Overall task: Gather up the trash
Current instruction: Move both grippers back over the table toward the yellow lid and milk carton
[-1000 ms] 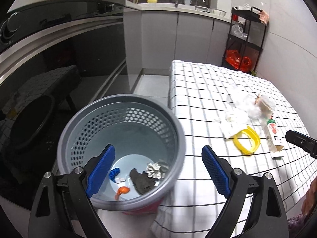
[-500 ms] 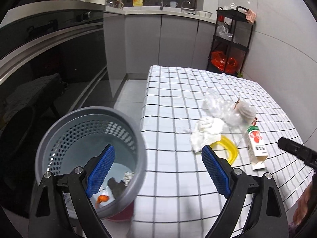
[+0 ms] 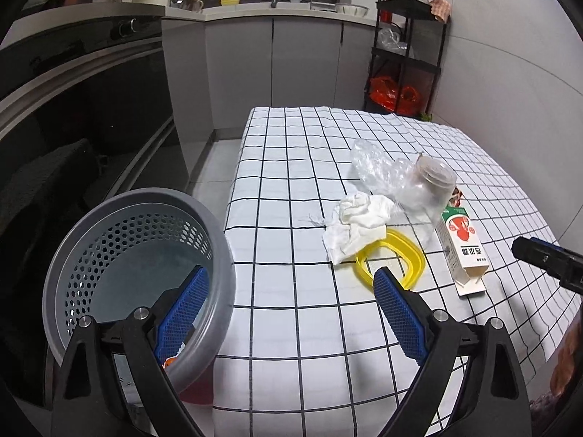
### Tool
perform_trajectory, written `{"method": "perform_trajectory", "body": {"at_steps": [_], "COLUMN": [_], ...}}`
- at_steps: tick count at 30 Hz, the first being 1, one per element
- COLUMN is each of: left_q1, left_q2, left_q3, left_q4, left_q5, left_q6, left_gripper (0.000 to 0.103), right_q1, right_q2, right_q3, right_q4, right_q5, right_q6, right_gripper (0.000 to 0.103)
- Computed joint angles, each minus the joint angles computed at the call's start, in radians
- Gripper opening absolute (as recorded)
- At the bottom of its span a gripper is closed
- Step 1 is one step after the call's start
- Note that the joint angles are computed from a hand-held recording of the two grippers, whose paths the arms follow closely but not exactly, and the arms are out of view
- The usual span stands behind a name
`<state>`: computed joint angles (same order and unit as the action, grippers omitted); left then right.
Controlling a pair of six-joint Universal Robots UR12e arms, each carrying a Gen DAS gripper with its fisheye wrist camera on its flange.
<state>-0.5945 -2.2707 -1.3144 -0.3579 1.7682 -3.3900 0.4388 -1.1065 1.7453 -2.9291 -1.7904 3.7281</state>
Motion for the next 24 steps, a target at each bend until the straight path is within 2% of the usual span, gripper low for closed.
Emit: {"method": "perform_trajectory", "body": {"at_steps": [6, 10, 18, 24], "left_q1": [-0.003, -0.006, -0.013, -0.013], "left_q2": [-0.011, -0.021, -0.042, -0.053], "left_q3": [0.014, 0.028, 0.058, 0.075], "left_q4": [-0.013, -0.030, -0.060, -0.078], "left_q5": [-0.020, -0.030, -0.037, -0.047], "left_q6": [-0.005, -0.011, -0.010, -0.014], "left_gripper": [0.091, 0.093, 0.093, 0.093], "right_q1": [-0.007, -0.004, -0.018, -0.023], "right_q2": [0.004, 0.020, 0.047, 0.079], "right_q3": [0.002, -0.015, -0.045, -0.091], "right_q4": [0.027, 0.053, 0.048, 0.113], "right_q5": [0.017, -0.002, 0.038, 0.036], "right_q6": [0.000, -0.011, 0.024, 0.036], "right_gripper": [0.073, 0.076, 0.076, 0.076]}}
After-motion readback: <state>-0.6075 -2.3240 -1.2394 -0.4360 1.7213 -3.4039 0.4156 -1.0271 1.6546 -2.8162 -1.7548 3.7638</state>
